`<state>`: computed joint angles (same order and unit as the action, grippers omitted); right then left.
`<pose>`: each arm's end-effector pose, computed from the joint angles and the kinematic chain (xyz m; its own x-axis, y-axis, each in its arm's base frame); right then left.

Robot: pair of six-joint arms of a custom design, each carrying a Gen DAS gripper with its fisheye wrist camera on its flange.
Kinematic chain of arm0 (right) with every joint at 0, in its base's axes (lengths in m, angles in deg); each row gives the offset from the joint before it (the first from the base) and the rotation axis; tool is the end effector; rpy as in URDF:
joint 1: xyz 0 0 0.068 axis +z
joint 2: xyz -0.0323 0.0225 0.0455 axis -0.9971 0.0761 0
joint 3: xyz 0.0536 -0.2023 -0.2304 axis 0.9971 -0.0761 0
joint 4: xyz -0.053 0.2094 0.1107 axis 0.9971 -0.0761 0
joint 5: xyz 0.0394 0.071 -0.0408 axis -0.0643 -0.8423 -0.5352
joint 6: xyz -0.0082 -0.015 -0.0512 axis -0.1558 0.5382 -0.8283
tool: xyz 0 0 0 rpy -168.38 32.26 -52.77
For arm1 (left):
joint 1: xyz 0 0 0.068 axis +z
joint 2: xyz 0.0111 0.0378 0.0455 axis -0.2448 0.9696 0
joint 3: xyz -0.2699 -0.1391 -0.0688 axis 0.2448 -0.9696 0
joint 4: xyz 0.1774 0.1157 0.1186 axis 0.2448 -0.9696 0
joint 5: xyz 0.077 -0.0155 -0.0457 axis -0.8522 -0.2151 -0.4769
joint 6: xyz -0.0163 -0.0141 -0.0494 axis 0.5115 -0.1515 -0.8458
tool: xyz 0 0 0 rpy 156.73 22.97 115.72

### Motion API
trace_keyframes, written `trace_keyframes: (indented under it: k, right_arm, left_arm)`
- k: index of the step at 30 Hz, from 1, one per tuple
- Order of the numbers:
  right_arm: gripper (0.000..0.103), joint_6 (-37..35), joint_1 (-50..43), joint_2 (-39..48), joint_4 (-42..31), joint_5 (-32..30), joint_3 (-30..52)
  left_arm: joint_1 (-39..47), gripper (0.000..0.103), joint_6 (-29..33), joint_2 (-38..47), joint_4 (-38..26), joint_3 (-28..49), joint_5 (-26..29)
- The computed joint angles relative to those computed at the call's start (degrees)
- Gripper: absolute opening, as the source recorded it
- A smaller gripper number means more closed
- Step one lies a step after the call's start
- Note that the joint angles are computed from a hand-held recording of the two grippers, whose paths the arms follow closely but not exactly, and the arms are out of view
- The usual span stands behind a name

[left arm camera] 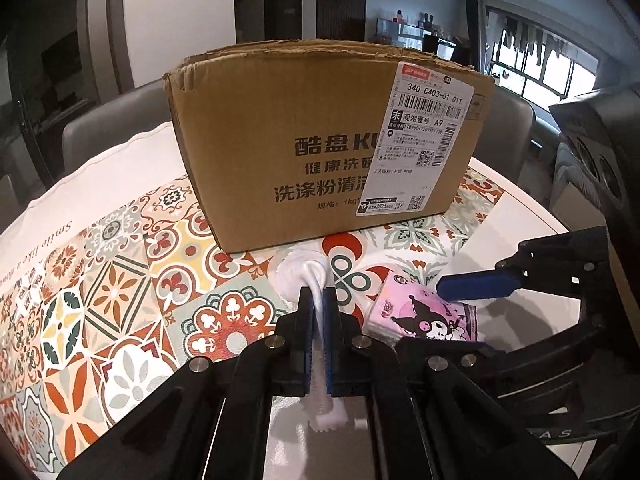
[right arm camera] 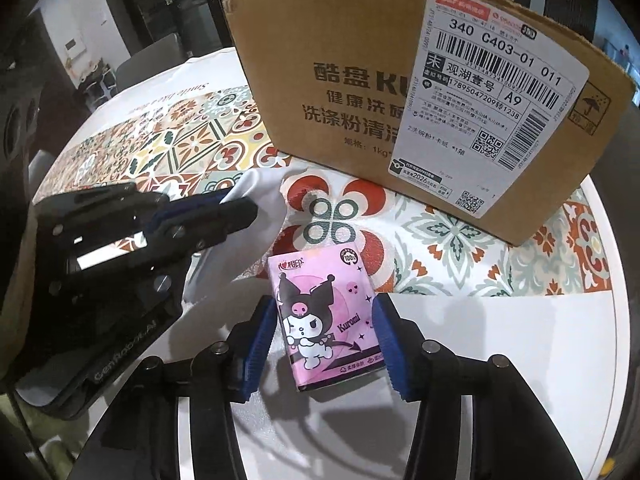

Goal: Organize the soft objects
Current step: 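Lift the package and sock with both tools and carry them over the box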

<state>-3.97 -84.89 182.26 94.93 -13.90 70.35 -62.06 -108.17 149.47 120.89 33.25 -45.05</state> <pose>0.2807 0.0188 0.0023 -0.6720 -0.5768 -0.4644 -0.7025 0.6949 0.1534 0.2242 -0.2221 0.0030 -0.7307 -0.0023 -0.6827 0.0162 0.9997 -0.0207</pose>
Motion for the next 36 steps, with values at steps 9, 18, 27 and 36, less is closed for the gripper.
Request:
trace_keyframes:
  k: [9, 18, 27, 36]
  right_arm:
    - [0.058, 1.56, 1.14, 1.36, -0.2, 0.68, 1.56]
    - [0.057, 3.43, 1.58, 3.73, 2.4, 1.24, 1.41]
    - [0.057, 5.52, -1.12, 0.8, 7.3, -0.32, -3.06]
    - [0.057, 9.24, -5.36, -7.48, 17.21, -3.32, -12.27]
  left_arm:
    - [0.94, 0.006, -0.41, 0.53, 0.35, 0.06, 0.82]
    - [0.27, 0.006, -1.02, 0.64, 0.33, -0.46, -0.01]
    - [-2.95, 0.006, -2.64, -3.23, -0.28, -2.65, -3.86]
    - [-7.45, 0.006, -5.8, -9.51, -3.47, -4.81, -9.66]
